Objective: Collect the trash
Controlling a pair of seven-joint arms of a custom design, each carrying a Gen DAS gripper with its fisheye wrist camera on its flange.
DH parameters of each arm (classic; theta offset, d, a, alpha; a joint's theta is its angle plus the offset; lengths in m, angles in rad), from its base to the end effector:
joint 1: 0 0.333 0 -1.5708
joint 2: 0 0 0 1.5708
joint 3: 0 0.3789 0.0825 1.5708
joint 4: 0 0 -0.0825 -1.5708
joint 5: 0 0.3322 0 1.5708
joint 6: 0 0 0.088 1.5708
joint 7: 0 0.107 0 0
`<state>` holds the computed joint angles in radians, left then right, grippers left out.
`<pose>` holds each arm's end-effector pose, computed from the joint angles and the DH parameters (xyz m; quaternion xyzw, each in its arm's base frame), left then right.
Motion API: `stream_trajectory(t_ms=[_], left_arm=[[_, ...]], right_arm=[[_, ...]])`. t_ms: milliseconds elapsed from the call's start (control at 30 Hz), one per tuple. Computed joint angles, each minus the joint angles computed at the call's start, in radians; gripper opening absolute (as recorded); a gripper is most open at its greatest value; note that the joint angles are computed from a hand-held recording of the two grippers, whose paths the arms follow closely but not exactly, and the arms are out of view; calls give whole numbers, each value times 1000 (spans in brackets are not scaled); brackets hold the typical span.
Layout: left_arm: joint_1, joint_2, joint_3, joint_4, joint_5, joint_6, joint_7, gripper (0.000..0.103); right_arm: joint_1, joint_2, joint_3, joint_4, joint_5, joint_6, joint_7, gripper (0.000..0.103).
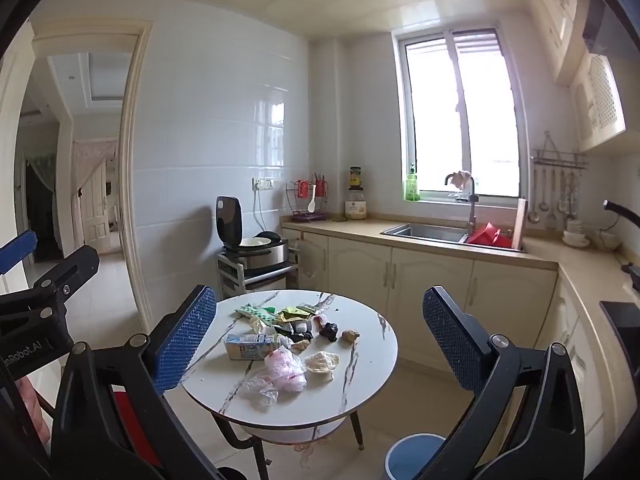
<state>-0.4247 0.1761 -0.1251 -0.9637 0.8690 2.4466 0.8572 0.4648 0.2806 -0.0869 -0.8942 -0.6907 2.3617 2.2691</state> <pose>0.4687 -0.2690 0.9632 -0.4969 0.5341 -0.4842 0.4831 0.5447 0.2250 0.9233 -0.5138 0.5857 -0.4589 0.4270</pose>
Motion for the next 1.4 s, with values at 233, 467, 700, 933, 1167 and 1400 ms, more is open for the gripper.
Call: stream_trajectory(t_ms=[233, 467, 700, 933, 1167, 1400], left_arm=[[-6, -1, 3, -3, 20, -3, -8, 102], [-6, -1, 2, -6, 32, -4, -15, 102], [-6, -2, 1, -11, 45, -4, -27, 102], [-7, -9, -3, -22, 56, -5, -39, 102], [-5, -8, -6, -21, 55, -5, -37, 102], [-4, -2, -5, -9, 43, -12, -23, 102]], right_arm=[[0, -3, 2, -1, 4, 3, -3, 103], [1, -10, 3, -13, 2, 7, 2, 103], [-4, -8, 9, -10, 14, 6, -9, 103], [-2, -7, 8, -16, 14, 12, -7, 103], [-1, -1, 7, -8, 19, 4, -7, 103], [-1, -5, 7, -20, 18, 12, -2, 103]])
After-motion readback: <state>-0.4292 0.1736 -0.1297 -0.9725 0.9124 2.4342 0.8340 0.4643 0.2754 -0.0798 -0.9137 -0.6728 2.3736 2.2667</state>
